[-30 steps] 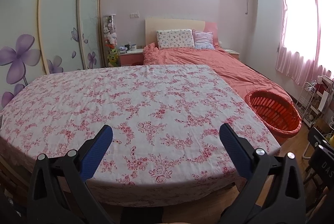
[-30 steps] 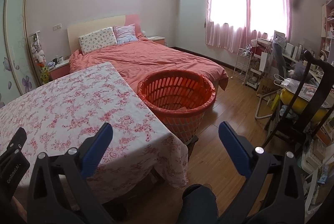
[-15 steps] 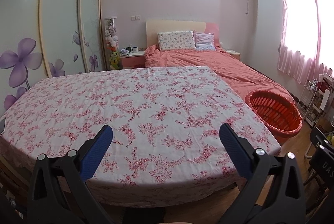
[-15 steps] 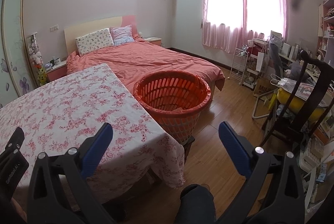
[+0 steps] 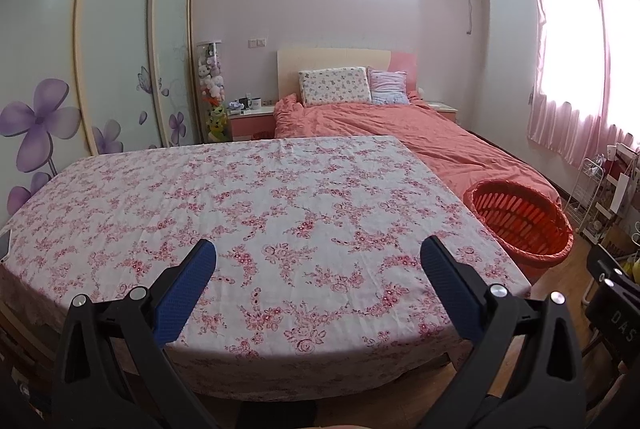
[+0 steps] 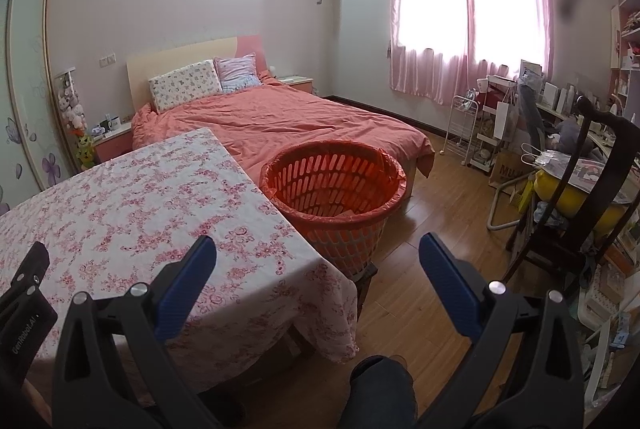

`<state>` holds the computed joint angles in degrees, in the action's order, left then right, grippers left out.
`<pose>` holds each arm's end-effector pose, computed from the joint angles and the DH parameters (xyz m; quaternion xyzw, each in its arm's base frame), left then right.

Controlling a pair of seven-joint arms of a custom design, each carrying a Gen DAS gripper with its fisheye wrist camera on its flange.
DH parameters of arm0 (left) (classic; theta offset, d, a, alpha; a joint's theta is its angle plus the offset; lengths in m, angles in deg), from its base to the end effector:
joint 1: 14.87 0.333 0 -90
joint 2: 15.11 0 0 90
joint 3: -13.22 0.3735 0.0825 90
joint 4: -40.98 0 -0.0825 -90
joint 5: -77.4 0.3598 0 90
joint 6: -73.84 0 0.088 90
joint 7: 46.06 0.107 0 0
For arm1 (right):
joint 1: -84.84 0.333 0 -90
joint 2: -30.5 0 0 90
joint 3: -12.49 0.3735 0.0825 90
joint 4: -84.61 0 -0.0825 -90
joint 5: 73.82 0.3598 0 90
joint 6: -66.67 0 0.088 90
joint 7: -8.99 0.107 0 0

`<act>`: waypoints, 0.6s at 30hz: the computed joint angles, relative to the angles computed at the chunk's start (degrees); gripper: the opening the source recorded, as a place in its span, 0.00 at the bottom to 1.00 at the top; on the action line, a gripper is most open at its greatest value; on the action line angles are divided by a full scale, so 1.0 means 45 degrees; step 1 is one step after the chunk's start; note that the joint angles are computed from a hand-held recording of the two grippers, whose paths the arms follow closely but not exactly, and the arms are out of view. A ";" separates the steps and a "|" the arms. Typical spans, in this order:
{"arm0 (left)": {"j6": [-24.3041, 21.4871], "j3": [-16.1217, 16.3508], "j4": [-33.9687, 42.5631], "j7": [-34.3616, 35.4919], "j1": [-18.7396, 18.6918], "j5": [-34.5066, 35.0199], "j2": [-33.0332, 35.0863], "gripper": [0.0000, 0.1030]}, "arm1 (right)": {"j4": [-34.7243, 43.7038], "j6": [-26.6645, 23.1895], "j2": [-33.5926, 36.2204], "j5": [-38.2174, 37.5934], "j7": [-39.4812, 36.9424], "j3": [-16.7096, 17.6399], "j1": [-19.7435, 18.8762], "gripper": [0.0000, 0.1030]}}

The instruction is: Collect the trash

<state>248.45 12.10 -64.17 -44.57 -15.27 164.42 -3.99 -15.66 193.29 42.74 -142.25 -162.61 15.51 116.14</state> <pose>0.6146 -0.0927 0.5514 -0.6190 0.5827 -0.3546 0.3893 0.5506 0.3343 0.5560 -0.4540 0.7406 -0.4138 0.2724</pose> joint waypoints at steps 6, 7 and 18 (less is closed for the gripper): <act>0.0208 0.0007 -0.0023 0.0487 -0.0045 -0.0410 0.0057 0.98 | -0.0015 -0.0011 -0.0009 0.0006 -0.0002 0.0000 0.0000 0.96; 0.0240 0.0030 -0.0044 0.0524 -0.0069 -0.0428 0.0049 0.98 | -0.0023 -0.0005 -0.0013 0.0004 0.0007 -0.0001 -0.0003 0.96; 0.0332 0.0207 -0.0109 0.0860 -0.0233 -0.0767 0.0057 0.98 | -0.0049 -0.0010 -0.0039 0.0023 0.0008 0.0013 -0.0018 0.96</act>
<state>249.94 13.04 -64.66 -40.70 -16.31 160.97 -3.73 -15.88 193.24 42.56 -142.15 -162.57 15.57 116.06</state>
